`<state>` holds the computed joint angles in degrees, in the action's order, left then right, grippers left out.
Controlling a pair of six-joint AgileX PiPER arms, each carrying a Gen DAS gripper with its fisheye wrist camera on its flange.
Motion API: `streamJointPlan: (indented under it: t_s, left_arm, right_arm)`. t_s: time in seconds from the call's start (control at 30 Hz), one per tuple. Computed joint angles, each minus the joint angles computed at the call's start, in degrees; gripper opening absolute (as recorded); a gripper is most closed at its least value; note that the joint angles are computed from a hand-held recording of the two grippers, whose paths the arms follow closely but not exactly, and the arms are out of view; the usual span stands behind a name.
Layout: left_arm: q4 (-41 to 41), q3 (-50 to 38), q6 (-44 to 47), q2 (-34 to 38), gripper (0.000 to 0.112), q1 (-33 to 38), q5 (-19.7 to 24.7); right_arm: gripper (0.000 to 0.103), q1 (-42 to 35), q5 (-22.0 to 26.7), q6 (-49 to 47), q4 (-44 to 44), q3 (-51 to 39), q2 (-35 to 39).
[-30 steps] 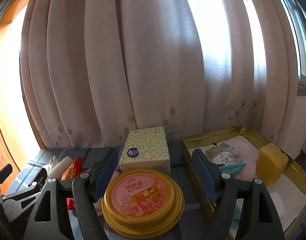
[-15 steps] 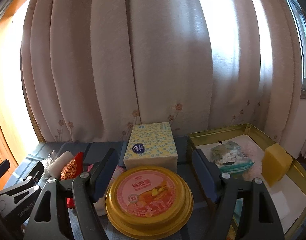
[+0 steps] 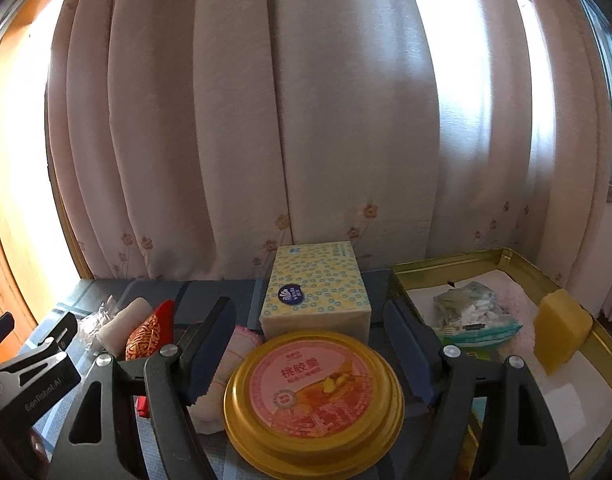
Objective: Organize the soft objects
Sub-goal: 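Move the right gripper toward the white mesh pad while the left approaches the red pouch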
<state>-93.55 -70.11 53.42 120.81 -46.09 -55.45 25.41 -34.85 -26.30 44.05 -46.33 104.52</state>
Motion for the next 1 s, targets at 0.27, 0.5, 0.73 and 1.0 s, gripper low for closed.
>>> streamJointPlan:
  t_s: [0.27, 0.5, 0.73, 1.0]
  left_arm:
    - [-0.2, 0.5, -0.3, -0.5, 0.103, 1.0, 1.3]
    - [-0.7, -0.7, 1.8, 0.1, 0.102, 0.9, 0.9]
    - [-1.2, -1.1, 2.8, 0.3, 0.103, 0.6, 0.0]
    - [-2.0, -2.1, 4.6, 0.7, 0.103, 0.7, -0.1]
  right_arm:
    - [0.078, 1.4, 0.6, -2.9, 2.7, -2.0, 1.4]
    - [0.078, 2.0, 1.2, -8.7, 8.1, -3.6, 2.0]
    - [0.078, 1.6, -0.4, -1.9, 2.5, -1.2, 1.2]
    - [0.078, 1.6, -0.2, -1.1, 1.7, -1.0, 1.3]
